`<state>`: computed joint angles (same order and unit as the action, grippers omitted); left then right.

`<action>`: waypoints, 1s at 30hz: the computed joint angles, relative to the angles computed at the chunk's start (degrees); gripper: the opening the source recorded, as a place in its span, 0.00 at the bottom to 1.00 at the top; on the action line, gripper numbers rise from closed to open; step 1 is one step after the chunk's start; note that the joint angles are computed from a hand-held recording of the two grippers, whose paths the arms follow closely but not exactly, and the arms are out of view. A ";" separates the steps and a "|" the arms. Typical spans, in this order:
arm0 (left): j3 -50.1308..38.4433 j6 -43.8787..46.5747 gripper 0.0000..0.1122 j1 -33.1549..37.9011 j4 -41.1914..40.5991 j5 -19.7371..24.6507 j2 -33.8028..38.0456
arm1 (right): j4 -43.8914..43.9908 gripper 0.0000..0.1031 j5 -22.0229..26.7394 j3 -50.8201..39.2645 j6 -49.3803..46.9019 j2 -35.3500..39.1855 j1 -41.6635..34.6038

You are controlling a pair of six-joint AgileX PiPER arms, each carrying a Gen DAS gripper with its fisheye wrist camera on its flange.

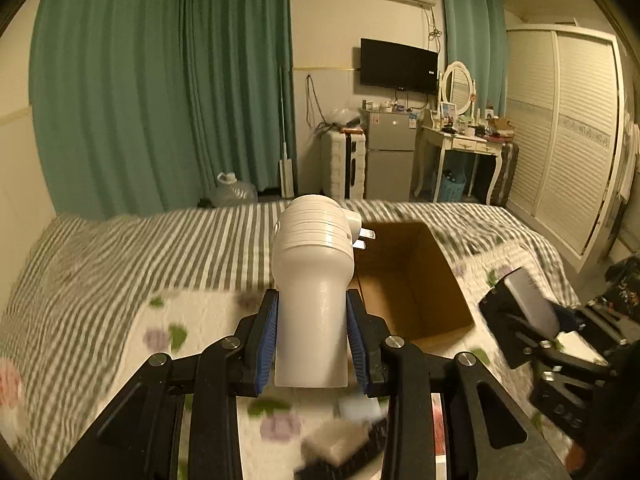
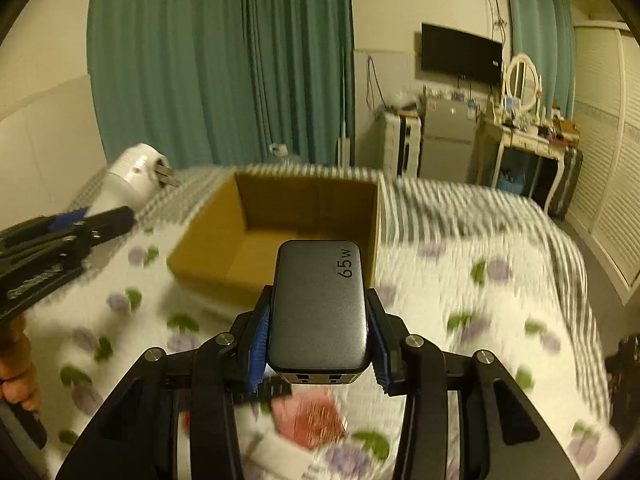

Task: Organize rigid objects
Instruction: 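Lower the white bottle into the box with left tool while right tool drops the power bank in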

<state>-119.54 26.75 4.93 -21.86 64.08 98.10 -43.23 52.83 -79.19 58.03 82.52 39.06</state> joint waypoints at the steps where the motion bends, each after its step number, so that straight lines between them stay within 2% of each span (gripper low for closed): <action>1: -4.07 -0.90 0.29 -1.21 1.24 0.86 2.99 | 0.89 0.40 -0.57 -2.17 -2.21 0.90 -1.53; 5: -16.39 -4.62 0.29 -4.68 5.46 4.33 13.52 | 3.07 0.40 -2.63 -8.41 -7.54 4.64 -6.28; 7: -18.66 -5.49 0.29 -6.17 7.06 4.31 17.27 | 4.32 0.40 -3.93 -11.45 -9.77 7.42 -8.72; 12: -17.66 -5.70 0.29 -8.05 8.89 2.24 21.80 | 9.03 0.40 -7.55 -14.58 -14.80 12.48 -13.61; 18: -10.62 -3.22 0.32 -8.19 7.69 -3.27 20.70 | 13.83 0.40 -11.66 -11.48 -17.42 14.09 -17.08; 19: -9.29 -2.85 0.36 -8.11 7.32 -4.26 19.99 | 14.18 0.40 -11.86 -11.11 -17.69 14.08 -17.32; 20: -8.52 -2.88 0.50 -8.16 7.40 -4.74 19.39 | 14.38 0.40 -11.87 -11.04 -17.80 14.18 -17.43; 22: -6.59 -2.68 0.53 -8.08 7.14 -5.97 17.66 | 13.66 0.40 -11.85 -10.83 -17.18 13.92 -17.36; 27: -11.51 -3.74 0.53 -5.60 4.22 -1.20 17.80 | 11.83 0.40 -10.64 -11.95 -16.09 13.65 -16.01; 30: -11.47 -3.98 0.53 -4.43 3.69 -1.52 16.46 | 10.88 0.40 -9.70 -14.20 -16.15 14.22 -14.97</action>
<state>-131.01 22.77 0.50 -18.17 62.56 114.56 -32.34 43.12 -93.39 41.88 96.74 24.09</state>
